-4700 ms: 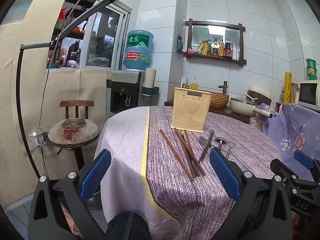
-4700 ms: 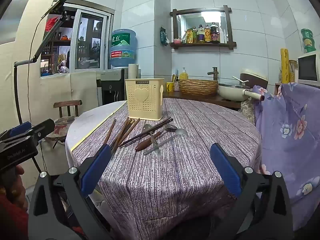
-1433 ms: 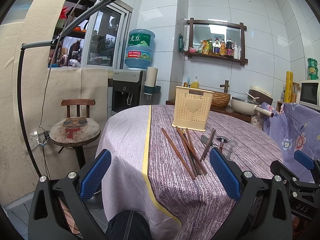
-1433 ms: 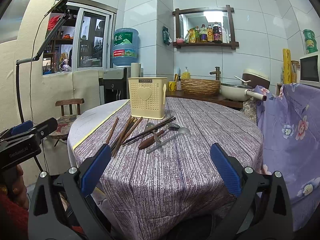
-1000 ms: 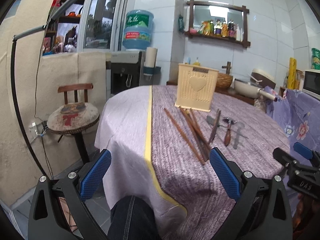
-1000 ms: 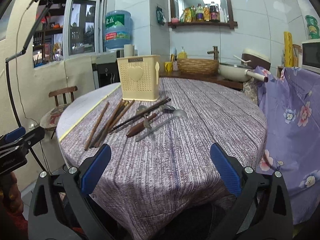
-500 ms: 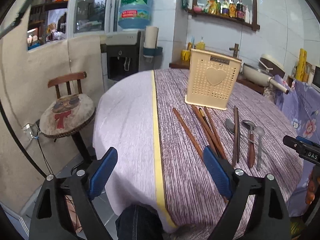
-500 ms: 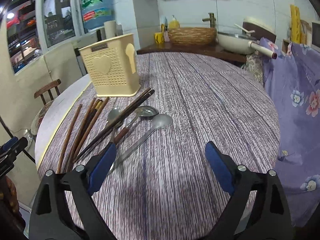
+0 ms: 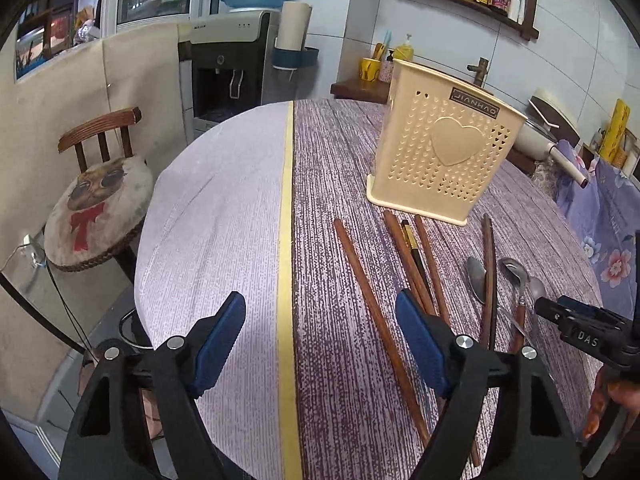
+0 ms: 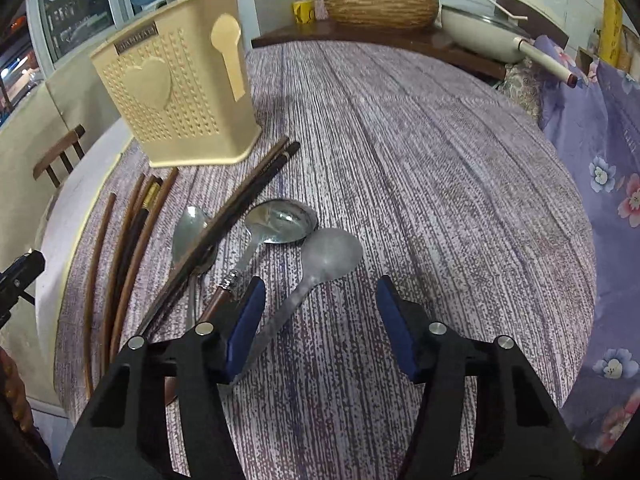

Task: Organize utensils
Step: 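Lower the right gripper onto the white plastic spoon while the left gripper closes on a wooden chopstick, then lift the spoon and chopstick and carry both toward the cream caddy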

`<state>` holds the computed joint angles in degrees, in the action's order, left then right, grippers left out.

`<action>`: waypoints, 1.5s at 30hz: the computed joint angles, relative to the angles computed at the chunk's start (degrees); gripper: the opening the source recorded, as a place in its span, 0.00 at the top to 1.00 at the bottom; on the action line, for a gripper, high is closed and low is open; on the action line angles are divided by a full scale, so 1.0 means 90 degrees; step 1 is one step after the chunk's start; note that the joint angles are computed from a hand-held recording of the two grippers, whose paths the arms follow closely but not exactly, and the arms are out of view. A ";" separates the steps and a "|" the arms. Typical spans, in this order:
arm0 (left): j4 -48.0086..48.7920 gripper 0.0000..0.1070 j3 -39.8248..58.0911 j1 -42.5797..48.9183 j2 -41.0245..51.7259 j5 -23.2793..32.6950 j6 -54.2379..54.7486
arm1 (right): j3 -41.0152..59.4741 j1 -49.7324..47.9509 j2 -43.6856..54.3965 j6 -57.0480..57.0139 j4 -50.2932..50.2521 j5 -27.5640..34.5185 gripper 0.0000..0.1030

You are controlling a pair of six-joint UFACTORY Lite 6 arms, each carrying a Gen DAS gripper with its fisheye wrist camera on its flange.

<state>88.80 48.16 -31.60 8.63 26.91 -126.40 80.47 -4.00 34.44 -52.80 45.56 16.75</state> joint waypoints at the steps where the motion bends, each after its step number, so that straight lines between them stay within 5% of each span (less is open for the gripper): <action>1: -0.0015 0.29 0.0017 -0.0006 0.0024 0.0025 0.0040 | 0.0139 0.0028 0.0127 0.0450 -0.0404 0.0015 0.50; 9: -0.0117 0.29 0.0253 0.0162 0.0234 -0.0160 0.0443 | 0.0687 0.0244 0.0552 0.1600 -0.1491 -0.0048 0.65; 15: -0.0395 0.29 0.0346 0.0488 0.0292 -0.0600 0.0828 | 0.1869 0.0153 0.1221 0.1647 -0.1627 0.0796 0.69; 22: -0.1504 0.31 0.0903 0.0733 0.0654 -0.0903 0.2129 | 0.2897 0.0374 0.1798 0.2586 -0.2982 0.1192 0.61; 33: -0.5516 0.58 0.3343 0.1030 0.2552 -0.0530 0.6415 | 0.3114 0.0390 0.1898 0.2932 -0.3067 0.1317 0.62; 39: -0.5765 0.63 0.4099 0.1020 0.3050 0.0021 0.6744 | 0.3676 0.0469 0.2190 0.3310 -0.3446 0.1640 0.61; 45: -0.6054 0.84 0.4887 0.1032 0.3509 0.0560 0.7204 | 0.3832 0.0449 0.2309 0.3216 -0.3329 0.1630 0.63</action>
